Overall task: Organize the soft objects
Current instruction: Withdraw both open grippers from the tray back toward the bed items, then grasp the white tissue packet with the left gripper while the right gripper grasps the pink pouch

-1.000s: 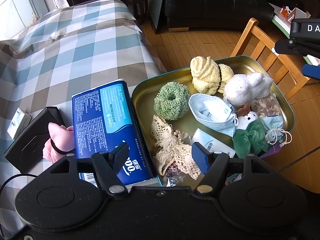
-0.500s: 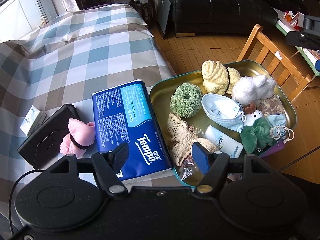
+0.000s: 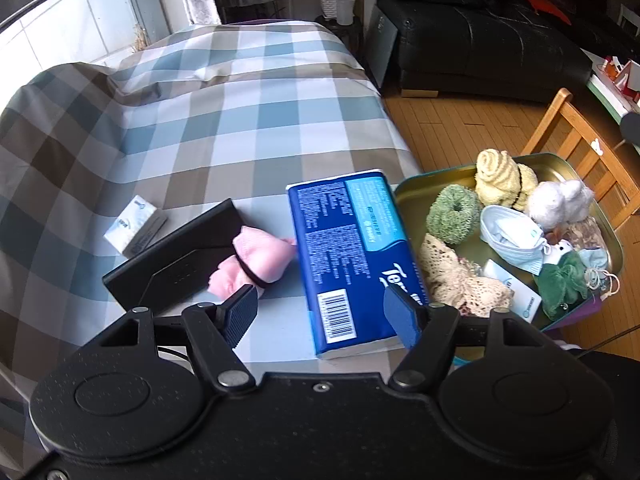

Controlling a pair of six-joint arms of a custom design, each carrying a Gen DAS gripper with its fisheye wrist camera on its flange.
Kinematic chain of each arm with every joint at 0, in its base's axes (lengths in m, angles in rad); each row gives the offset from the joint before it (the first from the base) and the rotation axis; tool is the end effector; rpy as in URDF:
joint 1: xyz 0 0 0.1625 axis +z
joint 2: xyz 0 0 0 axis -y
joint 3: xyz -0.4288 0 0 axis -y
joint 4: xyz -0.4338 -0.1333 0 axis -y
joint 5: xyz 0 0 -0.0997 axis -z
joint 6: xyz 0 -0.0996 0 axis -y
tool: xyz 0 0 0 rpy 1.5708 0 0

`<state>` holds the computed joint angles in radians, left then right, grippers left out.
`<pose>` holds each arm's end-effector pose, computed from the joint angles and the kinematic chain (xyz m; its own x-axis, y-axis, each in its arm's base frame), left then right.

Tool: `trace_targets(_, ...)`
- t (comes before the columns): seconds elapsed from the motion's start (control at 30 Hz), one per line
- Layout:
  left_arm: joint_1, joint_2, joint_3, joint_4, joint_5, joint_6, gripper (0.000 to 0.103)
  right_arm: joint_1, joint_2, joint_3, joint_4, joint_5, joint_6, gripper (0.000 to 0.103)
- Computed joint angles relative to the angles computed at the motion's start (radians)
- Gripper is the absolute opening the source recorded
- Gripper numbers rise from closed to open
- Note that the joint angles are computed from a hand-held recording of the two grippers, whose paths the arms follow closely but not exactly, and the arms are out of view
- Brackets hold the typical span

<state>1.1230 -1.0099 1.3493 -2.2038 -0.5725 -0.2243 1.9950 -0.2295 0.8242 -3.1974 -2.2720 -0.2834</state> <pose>-0.1283 -0.7684 0.3584 -0.6710 -0.1770 -0.7201 0.2720 0.8446 -0.4611 0.4306 -0.7858 0.0635 -0.8283 0.0518 0.5579 -0.4612 0.5022 -0.7315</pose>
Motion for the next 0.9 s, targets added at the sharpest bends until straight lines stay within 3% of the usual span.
trace_targets(0.23,0.013,-0.058,0.043,-0.049,0.044,0.002,0.072,0.031,0.01,0.07,-0.044,0.018,-0.097,0.103)
trace_targets(0.53,0.052,-0.097,0.04,-0.126,0.125,0.04,0.074,0.06,0.022,0.129,-0.034,0.036,-0.075,0.103)
trace_targets(0.63,0.067,-0.099,0.028,-0.172,0.144,0.079,0.079,0.065,0.03,0.129,-0.024,0.054,-0.07,0.103)
trace_targets(0.8,0.089,-0.075,0.007,-0.333,0.199,0.191,0.084,0.083,0.101,0.052,-0.064,0.046,-0.175,0.102)
trace_targets(0.9,0.106,-0.056,-0.018,-0.383,0.213,0.235,0.093,0.093,0.135,0.013,-0.07,0.054,-0.238,0.101)
